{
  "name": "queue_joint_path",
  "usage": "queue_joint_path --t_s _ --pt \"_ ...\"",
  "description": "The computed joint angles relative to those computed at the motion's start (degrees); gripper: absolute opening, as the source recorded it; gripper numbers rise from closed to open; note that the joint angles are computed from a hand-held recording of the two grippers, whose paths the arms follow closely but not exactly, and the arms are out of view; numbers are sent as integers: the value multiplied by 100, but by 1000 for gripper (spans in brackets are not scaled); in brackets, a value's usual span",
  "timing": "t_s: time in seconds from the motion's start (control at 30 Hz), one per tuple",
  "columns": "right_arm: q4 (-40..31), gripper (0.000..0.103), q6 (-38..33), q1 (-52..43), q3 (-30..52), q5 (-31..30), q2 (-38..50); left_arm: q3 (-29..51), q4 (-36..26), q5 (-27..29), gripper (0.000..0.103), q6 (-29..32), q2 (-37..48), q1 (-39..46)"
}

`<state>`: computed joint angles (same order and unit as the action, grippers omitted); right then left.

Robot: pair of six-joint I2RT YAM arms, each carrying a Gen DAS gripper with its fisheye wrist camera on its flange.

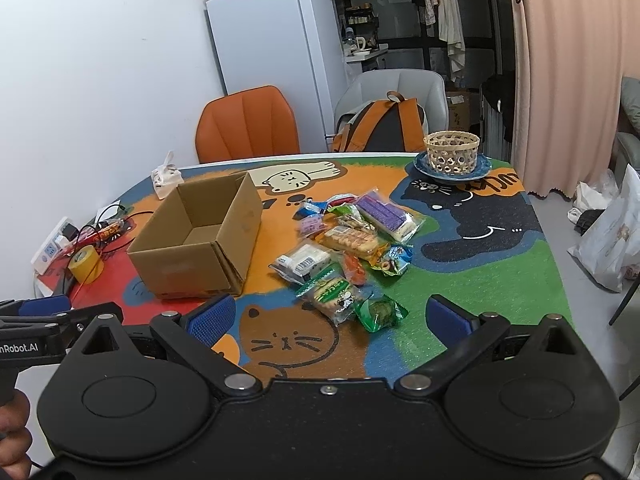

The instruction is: Organize snacks

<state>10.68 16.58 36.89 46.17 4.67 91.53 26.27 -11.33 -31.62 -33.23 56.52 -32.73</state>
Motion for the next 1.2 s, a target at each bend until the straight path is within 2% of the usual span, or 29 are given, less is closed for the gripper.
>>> queue_joint_path --t_s 0.27,0.57,0.77,1.2 --pt "34 103 -21 7 -16 32 23 -26 82 116 103 32 26 114" --pt "223 103 -188 -113 -22 -178 251 -114 502 311 103 110 270 336" --pt "488 103 -359 -139 30 -206 562 -176 1026 594 102 210 627 625" --pt "833 103 -538 -503 297 -553 1408 114 2502 1126 101 519 2184 859"
